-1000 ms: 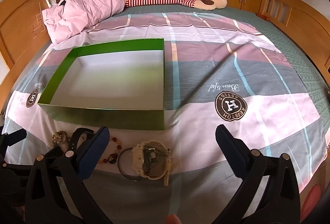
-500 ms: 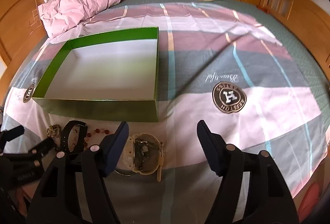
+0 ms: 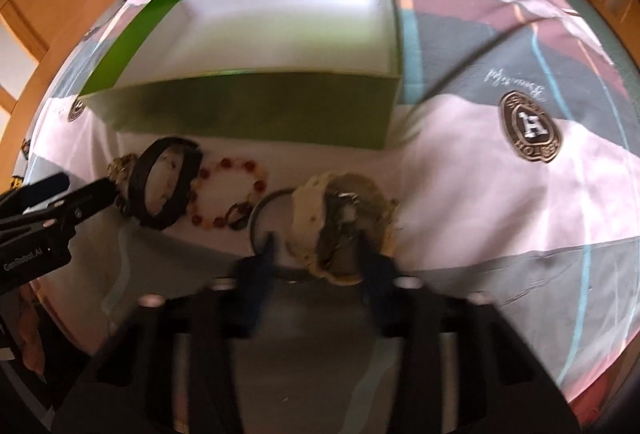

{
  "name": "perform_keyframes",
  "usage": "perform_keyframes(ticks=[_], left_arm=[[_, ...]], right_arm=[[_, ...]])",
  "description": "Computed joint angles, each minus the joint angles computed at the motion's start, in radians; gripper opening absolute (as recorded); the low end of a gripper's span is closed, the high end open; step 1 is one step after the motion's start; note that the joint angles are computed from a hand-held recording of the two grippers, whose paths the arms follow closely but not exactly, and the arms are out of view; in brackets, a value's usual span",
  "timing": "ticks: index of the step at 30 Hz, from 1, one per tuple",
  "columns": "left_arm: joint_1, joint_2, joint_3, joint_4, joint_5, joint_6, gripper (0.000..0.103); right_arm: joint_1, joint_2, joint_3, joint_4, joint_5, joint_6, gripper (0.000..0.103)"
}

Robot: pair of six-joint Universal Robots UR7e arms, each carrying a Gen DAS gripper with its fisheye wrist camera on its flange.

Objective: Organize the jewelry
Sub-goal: 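Grasp the white watch with the right tool while the left tool approaches the black watch, then grasp the black strap watch with the left tool while the right tool lifts the white watch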

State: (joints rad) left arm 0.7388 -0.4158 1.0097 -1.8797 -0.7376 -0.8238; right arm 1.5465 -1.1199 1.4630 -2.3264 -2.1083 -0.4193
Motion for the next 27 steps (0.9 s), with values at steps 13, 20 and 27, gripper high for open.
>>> perform_keyframes(ticks=[13, 20, 27], left_arm=[[-0.009, 0.001, 0.003, -0.005, 0.018, 0.012, 0.091], [-0.004, 0.007, -0.005, 0.001, 0.008, 0.015, 0.091], [0.024, 0.005, -0.018, 0.022, -0.034, -0.046, 0.091]], right_arm=[[0.011, -0.036, 0.035, -0.086, 0.114, -0.059, 0.018], [0.009, -0.016, 0.013, -0.086, 0.068, -0.035, 0.018], [0.0, -0.014, 0.005, -0.084, 0.036, -0.015, 0.018]])
